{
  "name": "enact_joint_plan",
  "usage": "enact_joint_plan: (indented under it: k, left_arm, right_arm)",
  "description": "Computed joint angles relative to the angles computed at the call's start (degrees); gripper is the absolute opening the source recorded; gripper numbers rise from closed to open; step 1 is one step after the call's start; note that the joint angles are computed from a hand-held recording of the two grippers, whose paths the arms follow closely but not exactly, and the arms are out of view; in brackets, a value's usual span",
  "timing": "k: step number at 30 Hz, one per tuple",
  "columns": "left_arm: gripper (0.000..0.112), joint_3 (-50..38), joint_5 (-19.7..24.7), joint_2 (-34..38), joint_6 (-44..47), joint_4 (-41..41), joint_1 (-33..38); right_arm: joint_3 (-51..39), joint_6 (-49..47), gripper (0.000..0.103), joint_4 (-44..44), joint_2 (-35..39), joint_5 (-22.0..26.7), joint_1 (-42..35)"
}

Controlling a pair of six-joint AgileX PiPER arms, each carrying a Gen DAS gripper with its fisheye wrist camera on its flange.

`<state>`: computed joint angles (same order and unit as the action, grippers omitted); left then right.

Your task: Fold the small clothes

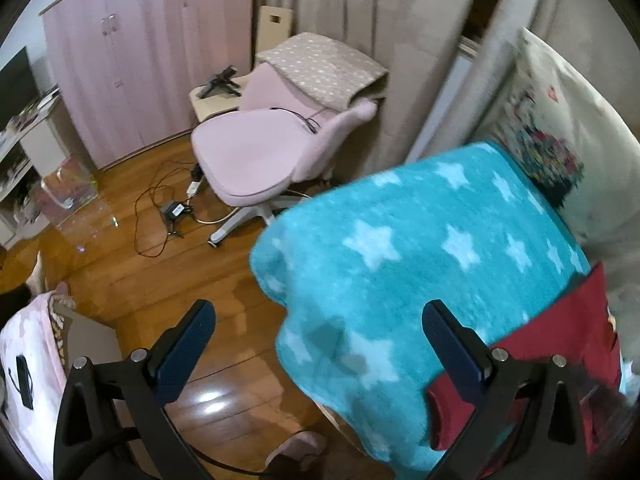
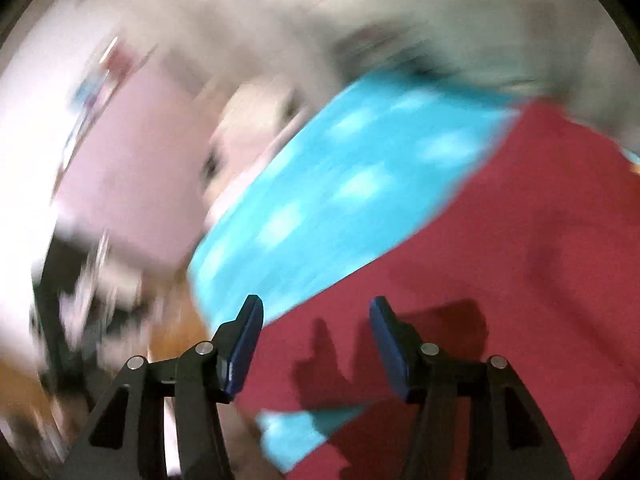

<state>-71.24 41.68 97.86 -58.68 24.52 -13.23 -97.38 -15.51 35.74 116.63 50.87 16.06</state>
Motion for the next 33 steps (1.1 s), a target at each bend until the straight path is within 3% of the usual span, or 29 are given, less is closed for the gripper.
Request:
enact_joint_plan:
  k: [3,6,10,11,12,13,16,27,33]
  left_arm:
    - [0.103,1.6,-0.5,-1.1,0.2,0.3,1.2]
    - [0.103,3.7,-1.3,-2.0,1.6,-1.1,2.5]
    - [0.103,5.3,-3.0,-2.3,3.9,-3.5,4.0]
    - [0.103,5.3,-3.3,-2.2,4.1,-3.7,4.2]
    - [0.103,5.2,-3.5,-2.1,4.3,-3.7,4.3]
    - [0.103,5.0,-3.8,-1.9,4.8,-4.0,4.3]
    - [0.103,4.1,-4.7,-1.1,6.3,-4.8,4.3]
    - [0.103,-1.3,-3.9,1.1,5.5,-3.4,-2.9]
    - [0.103,-2.3,-1.0,-0.4,-0.8,-0.1,-10.0]
  right_arm:
    - [-2.4,-0.6,0.060,-6.7,3.4,-0.2,9.4]
    - [-3.8,-0.7,0.060,-10.2,6.3,-0.8,14.0]
    - [-9.1,6.8,0.060,-21.8,11.6,-1.8,18.8]
    - [-8.5,8.5,0.049,-24.5,11.6,-3.5,19.5]
    - [-8.8,10.6,0.022,-26.7,11.7,-3.5,19.8]
    - [-8.5,11.7,0.013,-27.4,11.1,-3.1,19.6]
    - [-12.8,12.5,0.009,-20.3,11.9,1.9,15.8]
    - [-22.0,9.7,0.009,1.8,-1.8,2.0,-2.2]
    - [-1.3,3.8,0.009,4.6,-17.2,1.1,-19.5]
